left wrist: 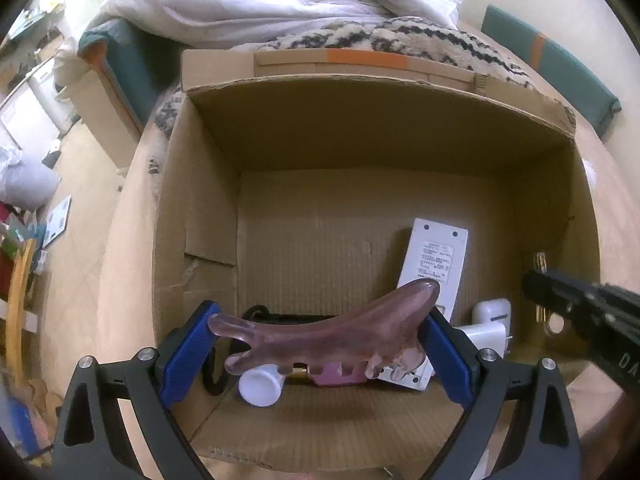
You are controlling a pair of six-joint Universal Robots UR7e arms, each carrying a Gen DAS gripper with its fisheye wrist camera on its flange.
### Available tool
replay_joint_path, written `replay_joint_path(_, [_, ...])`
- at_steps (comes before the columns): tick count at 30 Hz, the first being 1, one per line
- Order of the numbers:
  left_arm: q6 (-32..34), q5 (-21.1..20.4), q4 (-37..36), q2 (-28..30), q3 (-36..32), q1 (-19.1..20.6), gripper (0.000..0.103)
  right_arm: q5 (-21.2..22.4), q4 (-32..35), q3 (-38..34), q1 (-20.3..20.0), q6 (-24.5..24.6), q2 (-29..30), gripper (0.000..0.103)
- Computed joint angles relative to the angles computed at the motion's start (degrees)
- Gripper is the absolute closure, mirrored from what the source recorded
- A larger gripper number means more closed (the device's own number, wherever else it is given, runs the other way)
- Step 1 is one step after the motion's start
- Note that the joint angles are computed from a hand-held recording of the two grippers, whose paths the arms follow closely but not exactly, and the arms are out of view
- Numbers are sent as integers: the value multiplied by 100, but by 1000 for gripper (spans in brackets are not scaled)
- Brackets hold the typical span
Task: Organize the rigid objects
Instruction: 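Carry the comb and battery over the box with both tools, then lower the comb and battery into the box and open both tools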
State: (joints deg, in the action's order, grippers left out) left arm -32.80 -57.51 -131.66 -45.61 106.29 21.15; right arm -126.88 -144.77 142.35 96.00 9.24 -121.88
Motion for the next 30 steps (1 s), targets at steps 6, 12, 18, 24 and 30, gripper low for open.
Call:
replay_joint_path(6, [-9,-10,11,37,-10,7,7,-22,105,-7,-65,77,54,92])
replay_joint_path(12, [-30,0,-1,48,5,11,7,-36,139,-4,-103,129,60,92])
replay_joint_path(18, [-79,-89,-68,17,37,26,5,20,137,-2,-155,158,53,92])
replay_joint_path(24, [-206,-109,-463,-132,186,5,0,137,-232,44,-37,23,-47,62])
replay_joint_path(30, [-181,158,-437,-190,203,-81,0,354,-557,101,-46,-90,-145,20])
